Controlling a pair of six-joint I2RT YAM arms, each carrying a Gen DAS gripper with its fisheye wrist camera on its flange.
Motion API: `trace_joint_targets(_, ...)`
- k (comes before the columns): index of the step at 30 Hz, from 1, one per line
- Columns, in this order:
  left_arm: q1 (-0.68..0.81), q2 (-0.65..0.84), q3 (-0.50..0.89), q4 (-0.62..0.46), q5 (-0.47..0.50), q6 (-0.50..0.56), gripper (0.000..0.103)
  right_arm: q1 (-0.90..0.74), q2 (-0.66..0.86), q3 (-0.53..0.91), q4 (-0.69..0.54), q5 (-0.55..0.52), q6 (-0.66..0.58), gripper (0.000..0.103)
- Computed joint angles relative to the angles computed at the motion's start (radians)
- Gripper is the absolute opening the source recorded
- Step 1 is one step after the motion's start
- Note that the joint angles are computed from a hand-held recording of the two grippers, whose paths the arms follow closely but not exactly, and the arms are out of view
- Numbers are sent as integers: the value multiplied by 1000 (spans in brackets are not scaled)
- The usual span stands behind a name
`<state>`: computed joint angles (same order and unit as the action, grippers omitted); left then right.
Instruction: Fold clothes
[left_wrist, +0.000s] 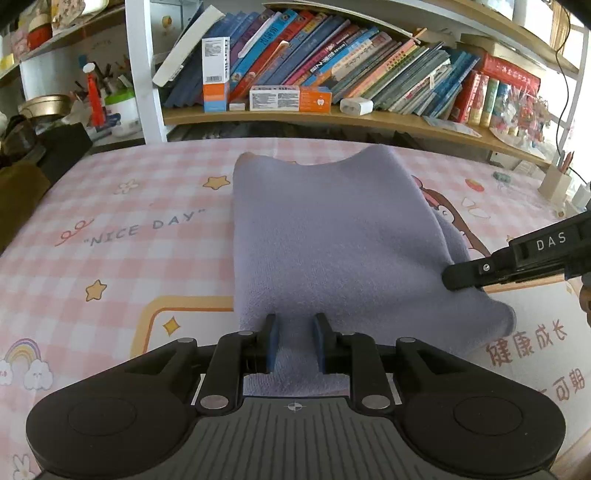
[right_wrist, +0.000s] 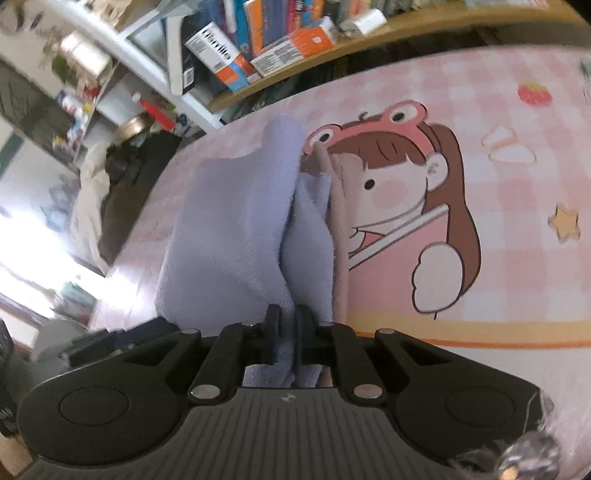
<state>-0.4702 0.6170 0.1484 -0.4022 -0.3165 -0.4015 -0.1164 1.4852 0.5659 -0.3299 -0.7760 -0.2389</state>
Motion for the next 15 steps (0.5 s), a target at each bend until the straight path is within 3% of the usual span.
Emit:
trace_joint_targets(5,-36,-88,27,-73,-45,2,21,13,-71,0,-13,16,11,29)
trace_joint_targets(9,-34,-153,45,-88,-56,37,21,59,-64,26,31,44,57,33)
trace_joint_targets(15,-5,-45,16,-1,-16,45,21,119,25,62,119,67,119,36)
